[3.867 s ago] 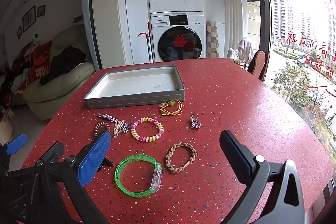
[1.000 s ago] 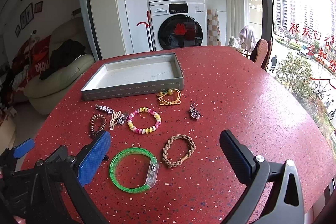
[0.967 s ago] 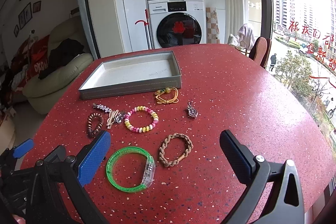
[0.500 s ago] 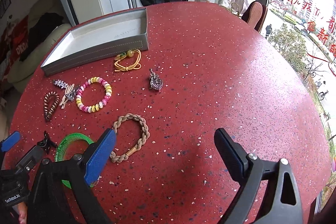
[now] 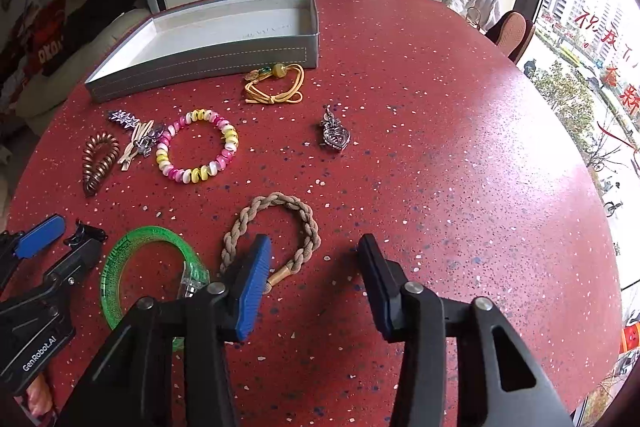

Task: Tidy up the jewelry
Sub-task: 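Grasp the braided brown bracelet with the right tool while the left tool grasps the black claw clip, then carry both items into the gray tray and open both tools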

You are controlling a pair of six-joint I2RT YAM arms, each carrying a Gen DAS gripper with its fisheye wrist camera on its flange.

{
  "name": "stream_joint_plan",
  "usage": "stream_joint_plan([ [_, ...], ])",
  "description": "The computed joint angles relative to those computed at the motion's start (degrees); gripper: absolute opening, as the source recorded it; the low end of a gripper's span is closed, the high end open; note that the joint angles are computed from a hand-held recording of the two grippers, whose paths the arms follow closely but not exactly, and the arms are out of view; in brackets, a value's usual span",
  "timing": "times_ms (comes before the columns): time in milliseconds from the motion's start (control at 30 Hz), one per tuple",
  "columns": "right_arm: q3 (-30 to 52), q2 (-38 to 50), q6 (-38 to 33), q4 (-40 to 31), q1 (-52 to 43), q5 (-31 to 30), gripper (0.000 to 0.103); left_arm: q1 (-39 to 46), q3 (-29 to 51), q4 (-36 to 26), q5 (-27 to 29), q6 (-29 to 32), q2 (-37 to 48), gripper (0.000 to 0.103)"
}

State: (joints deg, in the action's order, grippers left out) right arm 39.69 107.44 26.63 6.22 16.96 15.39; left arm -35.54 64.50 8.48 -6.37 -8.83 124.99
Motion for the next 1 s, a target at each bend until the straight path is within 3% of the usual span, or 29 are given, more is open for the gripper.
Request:
stream_joint_plan([
  [33,0.0,-0.1,-0.1,-0.1,0.2,-0.1,0.027,0.1,-0.1,0.2,0.4,0.1,-0.1,0.047],
  [67,-0.1,-0.3,-0.1,-0.1,0.4,-0.3,0.022,0.3,-0.1,0.6,1.0,0.5,0.0,0.04],
  [133,0.0,-0.3,0.0,0.0,0.6,-0.2,0.007,0.8,-0.3,0.9,2.4,0.7,-0.1,0.036],
  [333,-2.5,-2.5,-0.1,3.7,-1.5,-3.5,0.007,2.9,-2.0,2.1,6.5,0.4,-2.4,0.036],
  [633,0.8,-6.9,-2.8,1.1,-5.4,-8.1,0.007,6.0,3.9,-4.9,9.2,0.6,-4.4,0.036],
  [800,9.2,-4.5,-5.4,-2.7,-7.6,-11.1,0.007,7.3,13.1,-10.1,9.0,2.0,-2.5,0.036],
  [1000,25.7,4.3,-7.8,-9.4,-10.4,-15.4,0.007,9.4,34.2,-20.4,9.6,3.3,6.5,0.036],
])
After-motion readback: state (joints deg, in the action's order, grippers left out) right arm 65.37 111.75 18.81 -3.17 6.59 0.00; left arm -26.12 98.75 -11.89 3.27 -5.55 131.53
